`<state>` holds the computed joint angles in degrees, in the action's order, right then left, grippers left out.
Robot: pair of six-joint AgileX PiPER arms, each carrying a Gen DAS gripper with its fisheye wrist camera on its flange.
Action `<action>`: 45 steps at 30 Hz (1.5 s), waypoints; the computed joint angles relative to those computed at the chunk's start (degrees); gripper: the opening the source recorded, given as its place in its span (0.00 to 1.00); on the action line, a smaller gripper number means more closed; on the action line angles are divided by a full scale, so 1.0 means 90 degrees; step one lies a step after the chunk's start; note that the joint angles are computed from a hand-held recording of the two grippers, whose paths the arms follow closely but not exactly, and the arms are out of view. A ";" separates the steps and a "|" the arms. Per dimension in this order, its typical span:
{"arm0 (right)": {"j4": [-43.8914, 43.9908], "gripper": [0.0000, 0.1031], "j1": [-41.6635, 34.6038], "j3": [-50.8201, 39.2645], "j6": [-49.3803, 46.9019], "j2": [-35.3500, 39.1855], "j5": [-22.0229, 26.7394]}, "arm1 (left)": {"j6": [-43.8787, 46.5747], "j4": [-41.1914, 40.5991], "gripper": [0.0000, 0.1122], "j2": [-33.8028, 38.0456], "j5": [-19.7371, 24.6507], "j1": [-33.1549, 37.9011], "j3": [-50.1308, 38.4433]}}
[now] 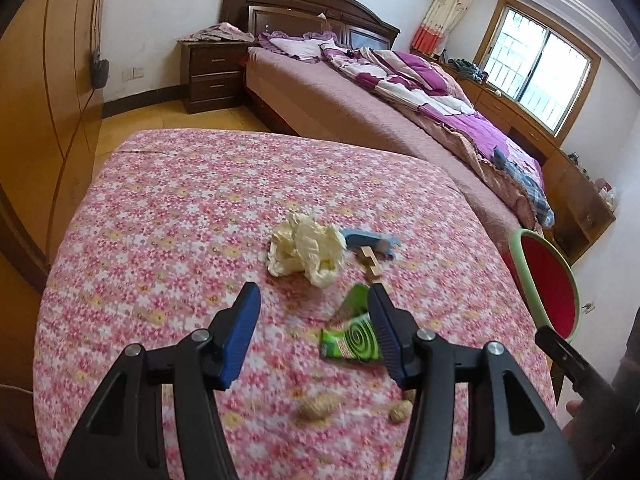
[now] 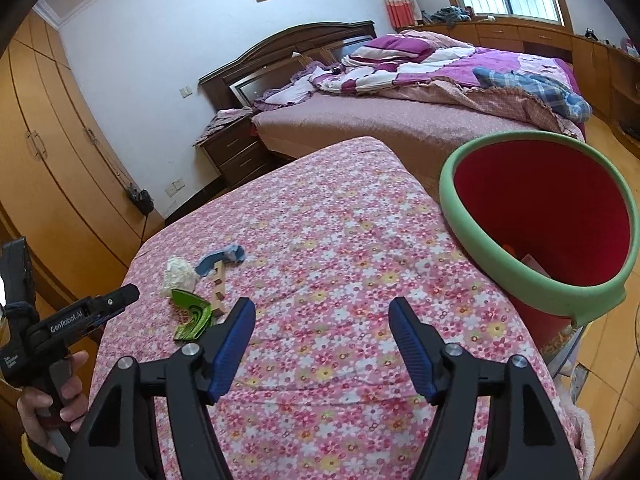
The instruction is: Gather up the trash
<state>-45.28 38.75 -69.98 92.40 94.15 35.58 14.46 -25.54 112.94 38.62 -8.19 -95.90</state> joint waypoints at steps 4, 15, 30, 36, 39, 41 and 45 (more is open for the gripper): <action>0.0168 0.70 -0.0246 0.0025 -0.0176 0.0085 -0.0234 | -0.0156 0.0003 0.50 0.0506 0.0179 -0.0025 -0.0599; 0.0353 0.70 -0.0675 -0.0083 -0.0592 0.0358 -0.0611 | -0.0929 0.0342 0.50 0.2221 0.1310 -0.0070 -0.2969; 0.1068 0.70 -0.0687 -0.0580 -0.1479 0.0764 -0.0855 | -0.0270 -0.0382 0.20 0.1666 0.0586 -0.0057 -0.1868; 0.1578 0.70 -0.0430 -0.1233 -0.2203 0.1066 -0.0705 | 0.0204 -0.0788 0.20 0.0719 0.0109 0.0272 -0.0639; 0.1872 0.70 -0.0286 -0.1596 -0.2538 0.1291 -0.0614 | 0.0460 -0.0902 0.20 0.0186 -0.0169 0.0526 0.0054; 0.2107 0.70 -0.0177 -0.1975 -0.2763 0.1537 -0.0428 | 0.0789 -0.1151 0.20 -0.0059 -0.0214 0.0746 0.0406; 0.2516 0.70 -0.0002 -0.2723 -0.3198 0.2062 -0.0073 | 0.1074 -0.1441 0.20 -0.0262 -0.0282 0.1064 0.0762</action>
